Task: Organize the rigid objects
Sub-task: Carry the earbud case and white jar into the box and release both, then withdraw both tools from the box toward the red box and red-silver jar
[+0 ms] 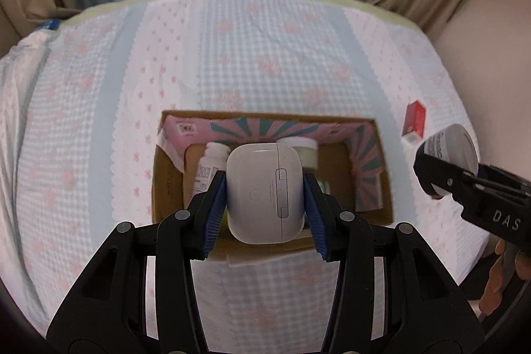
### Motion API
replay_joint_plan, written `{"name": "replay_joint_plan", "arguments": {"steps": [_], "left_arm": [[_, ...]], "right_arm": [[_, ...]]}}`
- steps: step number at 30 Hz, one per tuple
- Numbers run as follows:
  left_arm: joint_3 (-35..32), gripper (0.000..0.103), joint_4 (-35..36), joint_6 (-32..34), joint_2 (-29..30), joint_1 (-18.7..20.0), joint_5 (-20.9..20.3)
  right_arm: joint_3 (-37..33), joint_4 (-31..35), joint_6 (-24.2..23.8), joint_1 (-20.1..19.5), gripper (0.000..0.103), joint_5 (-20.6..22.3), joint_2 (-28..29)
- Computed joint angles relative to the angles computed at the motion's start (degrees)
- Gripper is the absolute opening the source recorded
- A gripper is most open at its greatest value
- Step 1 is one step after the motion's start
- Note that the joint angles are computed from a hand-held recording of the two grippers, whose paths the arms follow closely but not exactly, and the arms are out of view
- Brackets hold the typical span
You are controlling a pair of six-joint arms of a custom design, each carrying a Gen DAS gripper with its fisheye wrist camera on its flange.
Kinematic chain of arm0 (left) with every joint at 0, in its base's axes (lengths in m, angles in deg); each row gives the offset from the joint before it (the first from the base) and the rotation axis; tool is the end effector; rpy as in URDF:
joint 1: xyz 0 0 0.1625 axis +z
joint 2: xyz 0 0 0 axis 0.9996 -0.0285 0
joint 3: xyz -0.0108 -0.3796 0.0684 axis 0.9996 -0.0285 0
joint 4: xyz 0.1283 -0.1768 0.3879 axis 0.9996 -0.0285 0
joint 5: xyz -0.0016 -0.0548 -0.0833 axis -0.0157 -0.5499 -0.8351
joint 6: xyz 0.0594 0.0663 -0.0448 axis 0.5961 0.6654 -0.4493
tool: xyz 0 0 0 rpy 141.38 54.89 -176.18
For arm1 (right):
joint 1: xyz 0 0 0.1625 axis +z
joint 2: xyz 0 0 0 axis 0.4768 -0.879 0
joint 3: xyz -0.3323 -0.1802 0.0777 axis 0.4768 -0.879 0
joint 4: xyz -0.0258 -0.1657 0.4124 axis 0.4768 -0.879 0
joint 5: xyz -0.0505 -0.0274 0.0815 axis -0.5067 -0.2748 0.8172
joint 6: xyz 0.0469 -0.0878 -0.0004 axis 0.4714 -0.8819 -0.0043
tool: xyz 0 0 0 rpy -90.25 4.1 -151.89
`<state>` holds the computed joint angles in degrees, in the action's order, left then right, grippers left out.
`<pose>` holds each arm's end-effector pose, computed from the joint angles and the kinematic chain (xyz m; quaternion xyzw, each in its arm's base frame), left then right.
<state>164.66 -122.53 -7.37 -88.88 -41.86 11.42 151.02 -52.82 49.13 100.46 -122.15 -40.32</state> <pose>-0.1564 -0.4638 0.3865 -0.0408 0.9146 -0.2413 0.3220 0.4912 -0.4811 0.1364 0.1814 -0.9422 0.1110 0.2587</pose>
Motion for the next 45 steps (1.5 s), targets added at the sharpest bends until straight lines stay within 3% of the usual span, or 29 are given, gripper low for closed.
{"name": "replay_joint_plan", "arguments": {"steps": [14,26,27,28,29,31,45], "left_arm": [[0.8,0.041,-9.4,14.6,9.3,12.1,-5.0],[0.8,0.042,-11.7,20.7,11.1,12.4,-3.8],[0.6,0.046,-11.8,20.6,11.0,12.6,-4.4],[0.5,0.071,-11.9,20.6,10.8,12.8,-5.1],[0.5,0.102,-12.3,20.5,10.4,12.9,-5.8],[1.4,0.103,-13.8,20.8,9.3,12.5,-5.6],[2.0,0.103,-6.2,12.5,5.3,8.0,-2.5]], "right_arm": [[-6.3,2.6,-1.7,-6.3,0.053,-1.3,11.1],[-7.2,2.5,-2.7,-7.6,0.053,0.1,13.0],[-7.4,3.3,-2.1,-7.9,0.053,1.3,12.9],[-7.5,3.4,-1.8,-8.0,0.059,2.1,12.8],[-7.0,2.1,-2.3,-8.0,0.078,2.5,12.4],[-5.8,-0.8,-4.1,-7.8,0.103,3.4,11.5],[-2.5,-3.7,-6.3,-6.2,0.103,3.3,7.6]]}}
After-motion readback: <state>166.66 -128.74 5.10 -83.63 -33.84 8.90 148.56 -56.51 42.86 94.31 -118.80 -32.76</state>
